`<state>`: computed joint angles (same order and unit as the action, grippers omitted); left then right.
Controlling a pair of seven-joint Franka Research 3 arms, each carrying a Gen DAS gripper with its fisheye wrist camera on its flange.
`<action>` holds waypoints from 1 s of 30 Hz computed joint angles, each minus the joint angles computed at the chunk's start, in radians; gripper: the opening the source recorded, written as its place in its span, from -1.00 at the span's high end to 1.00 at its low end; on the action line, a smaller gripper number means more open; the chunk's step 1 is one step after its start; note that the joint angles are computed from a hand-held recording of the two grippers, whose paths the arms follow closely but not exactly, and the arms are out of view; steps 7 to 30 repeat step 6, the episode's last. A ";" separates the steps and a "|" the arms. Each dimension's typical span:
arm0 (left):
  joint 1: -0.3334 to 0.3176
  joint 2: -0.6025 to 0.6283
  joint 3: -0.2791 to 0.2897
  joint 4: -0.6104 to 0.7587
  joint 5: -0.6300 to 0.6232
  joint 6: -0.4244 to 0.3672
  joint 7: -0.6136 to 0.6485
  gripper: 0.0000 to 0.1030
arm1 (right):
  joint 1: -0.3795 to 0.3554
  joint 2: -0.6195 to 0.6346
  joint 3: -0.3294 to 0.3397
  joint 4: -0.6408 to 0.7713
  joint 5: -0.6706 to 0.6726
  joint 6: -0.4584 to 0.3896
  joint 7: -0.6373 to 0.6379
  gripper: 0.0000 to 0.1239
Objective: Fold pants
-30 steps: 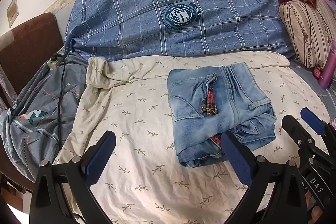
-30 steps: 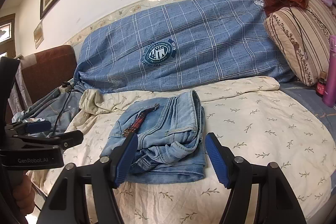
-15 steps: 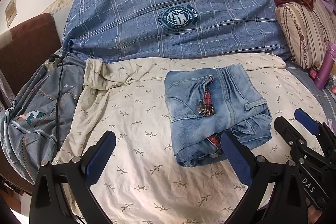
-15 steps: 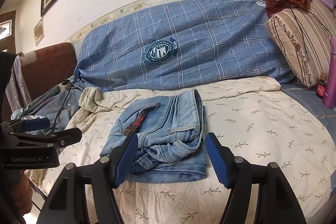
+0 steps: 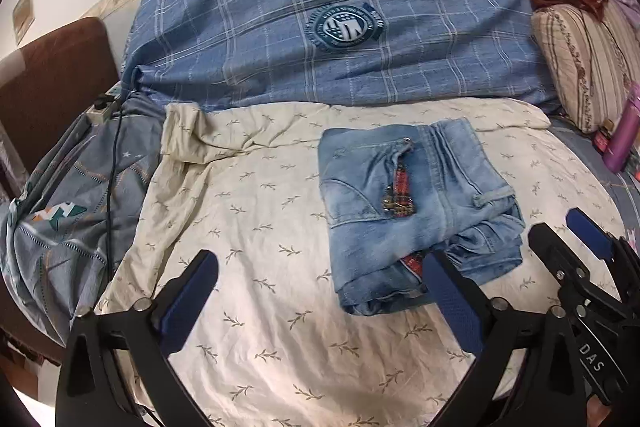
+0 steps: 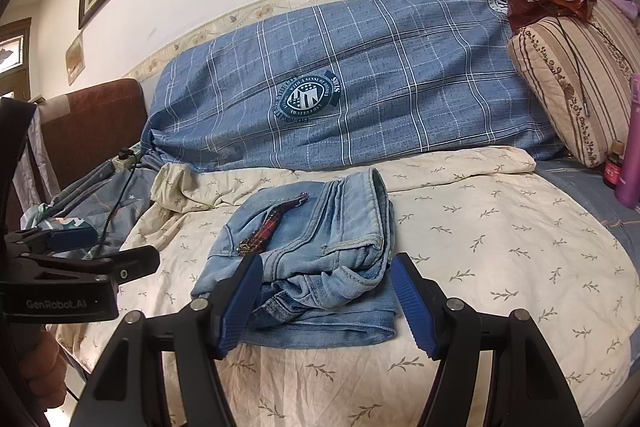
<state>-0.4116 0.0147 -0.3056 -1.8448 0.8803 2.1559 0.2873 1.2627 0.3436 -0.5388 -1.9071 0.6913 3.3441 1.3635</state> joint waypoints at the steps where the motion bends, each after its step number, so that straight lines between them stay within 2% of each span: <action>1: 0.001 -0.008 0.001 -0.013 0.020 0.013 -0.019 -1.00 | 0.000 0.000 0.000 0.000 0.000 -0.002 0.000 -0.13; 4: 0.009 -0.027 0.002 -0.045 0.064 0.058 -0.060 -1.00 | -0.048 -0.009 0.047 0.001 -0.010 -0.007 0.021 -0.13; 6: 0.020 -0.030 0.007 -0.052 0.038 0.079 -0.047 -1.00 | -0.082 -0.014 0.076 0.004 -0.016 -0.008 0.046 -0.13; 30: 0.020 -0.030 0.007 -0.052 0.038 0.079 -0.047 -1.00 | -0.082 -0.014 0.076 0.004 -0.016 -0.008 0.046 -0.13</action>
